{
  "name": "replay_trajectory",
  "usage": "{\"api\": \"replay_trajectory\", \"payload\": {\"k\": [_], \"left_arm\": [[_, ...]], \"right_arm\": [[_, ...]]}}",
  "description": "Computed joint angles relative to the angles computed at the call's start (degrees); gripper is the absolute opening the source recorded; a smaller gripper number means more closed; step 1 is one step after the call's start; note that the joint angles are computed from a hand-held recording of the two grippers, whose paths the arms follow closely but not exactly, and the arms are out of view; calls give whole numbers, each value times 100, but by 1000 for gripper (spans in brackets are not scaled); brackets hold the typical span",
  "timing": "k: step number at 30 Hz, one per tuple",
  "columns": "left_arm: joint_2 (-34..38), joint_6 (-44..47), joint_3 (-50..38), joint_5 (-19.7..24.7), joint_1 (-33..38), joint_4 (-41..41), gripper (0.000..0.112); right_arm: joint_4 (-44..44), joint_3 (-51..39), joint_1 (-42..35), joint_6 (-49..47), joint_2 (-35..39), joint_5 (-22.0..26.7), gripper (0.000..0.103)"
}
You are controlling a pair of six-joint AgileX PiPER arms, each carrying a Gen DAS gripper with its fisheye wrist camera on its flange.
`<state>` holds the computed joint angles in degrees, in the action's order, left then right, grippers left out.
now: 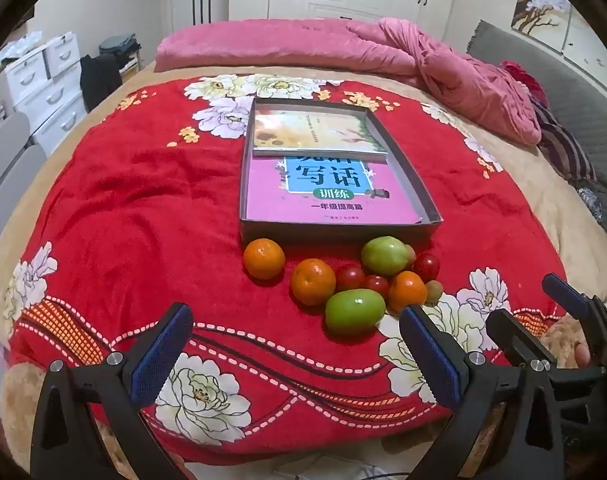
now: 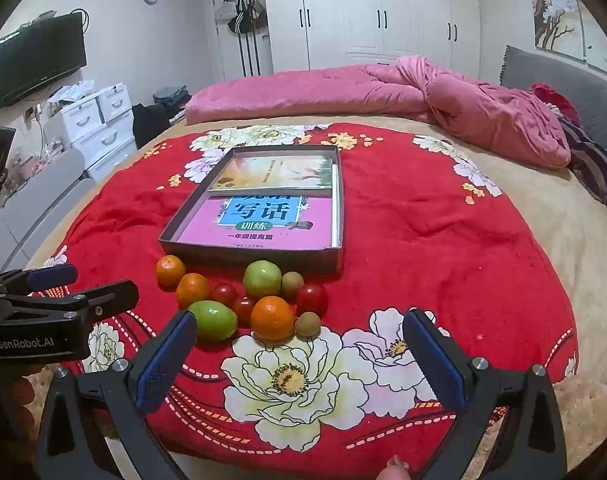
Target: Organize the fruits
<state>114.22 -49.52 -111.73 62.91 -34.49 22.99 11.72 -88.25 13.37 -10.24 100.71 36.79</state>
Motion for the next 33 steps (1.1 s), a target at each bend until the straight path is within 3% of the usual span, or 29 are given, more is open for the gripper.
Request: {"api": "replay_trajectory", "payload": {"k": [25, 30, 33], "left_arm": [[-39, 19, 5, -30, -16, -3, 103], [-29, 55, -14, -29, -15, -22, 103], [-20, 67, -20, -34, -4, -50, 103]], "right_arm": [[-16, 59, -6, 50, -18, -71, 103], [-5, 17, -5, 70, 10, 4, 103], [52, -141, -29, 123, 71, 299, 103]]}}
